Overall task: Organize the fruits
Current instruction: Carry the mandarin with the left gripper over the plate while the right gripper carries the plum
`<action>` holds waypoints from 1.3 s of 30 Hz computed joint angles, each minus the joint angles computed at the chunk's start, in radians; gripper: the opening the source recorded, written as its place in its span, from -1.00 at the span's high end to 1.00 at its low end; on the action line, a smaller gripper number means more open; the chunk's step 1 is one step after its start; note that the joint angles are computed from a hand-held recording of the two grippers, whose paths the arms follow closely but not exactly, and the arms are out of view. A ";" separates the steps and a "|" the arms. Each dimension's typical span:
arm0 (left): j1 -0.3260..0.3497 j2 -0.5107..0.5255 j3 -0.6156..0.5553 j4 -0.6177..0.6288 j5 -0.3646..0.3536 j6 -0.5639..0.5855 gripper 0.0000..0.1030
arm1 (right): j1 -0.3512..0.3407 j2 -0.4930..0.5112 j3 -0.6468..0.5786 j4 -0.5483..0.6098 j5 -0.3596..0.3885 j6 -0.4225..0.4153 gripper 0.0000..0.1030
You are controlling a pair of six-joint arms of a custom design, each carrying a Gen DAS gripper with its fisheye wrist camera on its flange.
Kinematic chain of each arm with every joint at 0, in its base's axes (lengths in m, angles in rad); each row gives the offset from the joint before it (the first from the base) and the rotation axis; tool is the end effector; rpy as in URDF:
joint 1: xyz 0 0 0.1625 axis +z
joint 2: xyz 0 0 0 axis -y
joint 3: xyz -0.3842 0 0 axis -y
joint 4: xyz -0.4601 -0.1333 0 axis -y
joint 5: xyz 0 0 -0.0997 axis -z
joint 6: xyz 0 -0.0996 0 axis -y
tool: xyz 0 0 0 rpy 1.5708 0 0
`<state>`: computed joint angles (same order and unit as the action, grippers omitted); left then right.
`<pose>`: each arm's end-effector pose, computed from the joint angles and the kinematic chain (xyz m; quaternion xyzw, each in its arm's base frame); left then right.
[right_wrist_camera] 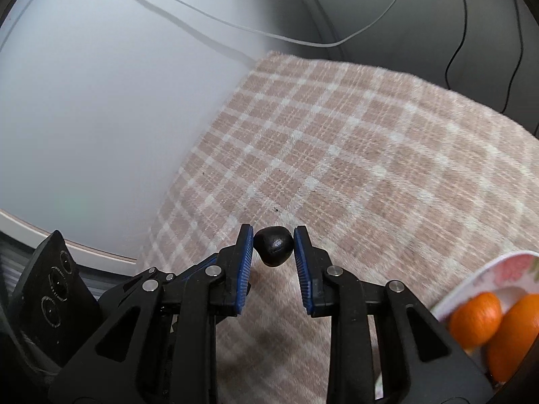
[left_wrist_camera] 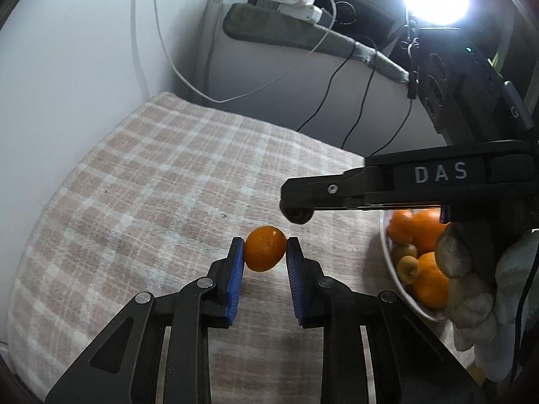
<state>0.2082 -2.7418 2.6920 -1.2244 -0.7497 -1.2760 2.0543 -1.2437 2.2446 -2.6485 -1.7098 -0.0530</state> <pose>-0.1346 -0.2392 0.2409 0.0982 0.9034 -0.3486 0.2294 0.3283 -0.3682 0.0482 0.2616 -0.9619 0.0522 0.0596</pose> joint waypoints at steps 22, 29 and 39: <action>-0.085 0.212 0.002 -0.283 -0.038 0.086 0.55 | -0.070 -0.523 0.264 0.018 -0.015 -0.083 0.50; -0.063 0.312 0.005 -0.435 -0.061 0.157 0.55 | -0.121 -0.686 0.336 0.055 -0.043 -0.101 0.50; -0.045 0.449 -0.007 -0.594 -0.085 0.231 0.55 | -0.196 -0.844 0.396 0.108 -0.056 -0.127 0.50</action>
